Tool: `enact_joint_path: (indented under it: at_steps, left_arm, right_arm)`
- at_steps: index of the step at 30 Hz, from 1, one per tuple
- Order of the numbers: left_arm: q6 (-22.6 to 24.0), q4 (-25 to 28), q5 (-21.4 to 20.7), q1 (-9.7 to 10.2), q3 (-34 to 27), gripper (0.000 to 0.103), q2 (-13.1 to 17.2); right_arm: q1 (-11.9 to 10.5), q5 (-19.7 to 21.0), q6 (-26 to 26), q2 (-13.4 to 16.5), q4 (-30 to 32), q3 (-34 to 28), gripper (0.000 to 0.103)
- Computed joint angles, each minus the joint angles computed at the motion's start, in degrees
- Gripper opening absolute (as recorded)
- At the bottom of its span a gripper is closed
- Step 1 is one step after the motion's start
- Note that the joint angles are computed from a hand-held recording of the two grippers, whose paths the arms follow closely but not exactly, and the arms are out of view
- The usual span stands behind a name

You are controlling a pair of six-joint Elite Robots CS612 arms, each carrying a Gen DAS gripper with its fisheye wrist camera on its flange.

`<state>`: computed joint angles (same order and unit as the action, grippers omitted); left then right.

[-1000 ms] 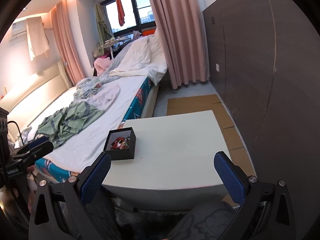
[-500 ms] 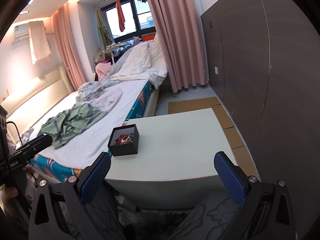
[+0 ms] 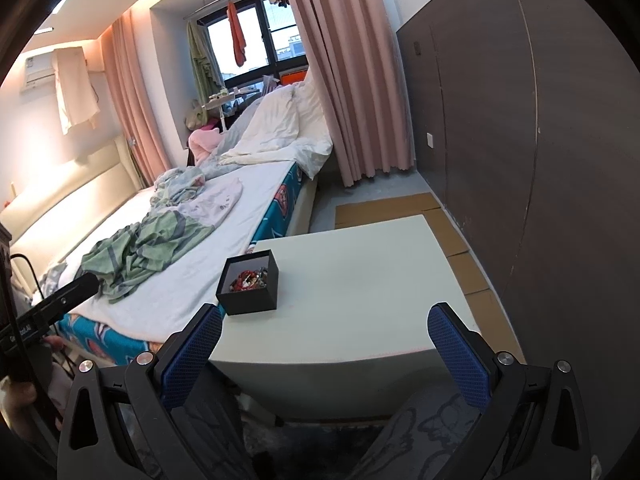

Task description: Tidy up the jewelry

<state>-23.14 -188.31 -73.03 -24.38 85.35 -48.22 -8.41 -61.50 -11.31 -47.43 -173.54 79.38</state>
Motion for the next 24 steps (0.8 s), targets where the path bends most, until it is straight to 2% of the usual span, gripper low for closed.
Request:
enact_joint_path:
  at_steps: [12, 24]
  left_arm:
    - [0.18, 0.29, 1.71, -0.57, 0.93, 0.102, -0.86]
    - [2.26, 0.8, 2.55, -1.58, 1.06, 0.102, -1.18]
  right_arm:
    - [-0.26, 0.13, 0.55, -0.23, 0.25, 0.22, 0.103]
    - [-0.81, 0.52, 0.54, -0.43, -0.62, 0.34, 0.103]
